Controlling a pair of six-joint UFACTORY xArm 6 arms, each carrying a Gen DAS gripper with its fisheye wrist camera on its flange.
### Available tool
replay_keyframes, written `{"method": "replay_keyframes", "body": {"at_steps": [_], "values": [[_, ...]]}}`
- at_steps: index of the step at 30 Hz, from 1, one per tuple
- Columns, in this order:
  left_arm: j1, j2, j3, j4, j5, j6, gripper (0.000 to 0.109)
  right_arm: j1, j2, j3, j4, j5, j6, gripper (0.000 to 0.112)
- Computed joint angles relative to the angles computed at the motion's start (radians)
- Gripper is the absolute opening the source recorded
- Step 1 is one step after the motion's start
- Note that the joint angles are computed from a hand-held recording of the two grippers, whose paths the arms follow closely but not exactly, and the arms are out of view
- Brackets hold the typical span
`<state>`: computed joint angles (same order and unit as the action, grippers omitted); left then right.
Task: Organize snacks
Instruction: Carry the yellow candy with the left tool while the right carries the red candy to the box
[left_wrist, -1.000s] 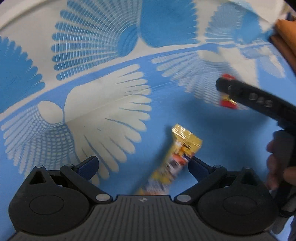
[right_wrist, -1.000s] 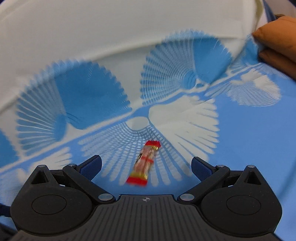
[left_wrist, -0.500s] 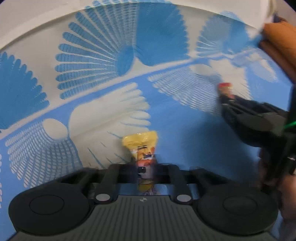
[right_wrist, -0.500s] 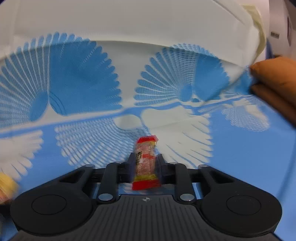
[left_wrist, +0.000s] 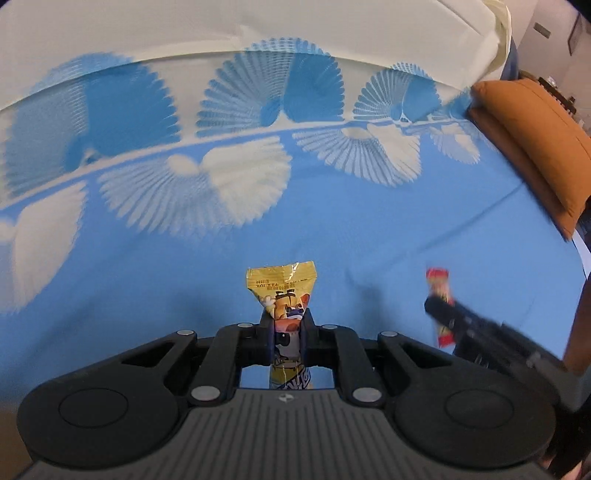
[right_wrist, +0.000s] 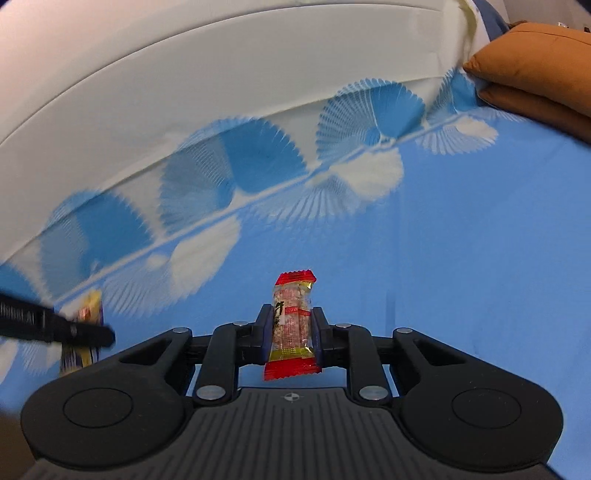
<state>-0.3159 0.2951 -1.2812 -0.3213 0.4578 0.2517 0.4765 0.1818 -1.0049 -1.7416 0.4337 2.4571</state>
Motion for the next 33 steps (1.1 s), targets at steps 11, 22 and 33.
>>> {"method": "replay_keyframes", "body": {"at_steps": [11, 22, 33], "values": [[0.065, -0.573, 0.478, 0.162, 0.175, -0.206, 0.013, 0.303, -0.312, 0.195, 0.462, 0.157, -0.294, 0.023], [0.223, -1.181, 0.722, 0.218, 0.469, -0.206, 0.013, 0.626, -0.374, 0.083, 0.684, 0.292, -0.504, 0.023], [0.767, -1.578, 0.781, 0.06, 0.812, 0.175, 0.013, 0.817, -0.185, -0.202, 0.774, 0.308, -0.66, 0.023]]}}
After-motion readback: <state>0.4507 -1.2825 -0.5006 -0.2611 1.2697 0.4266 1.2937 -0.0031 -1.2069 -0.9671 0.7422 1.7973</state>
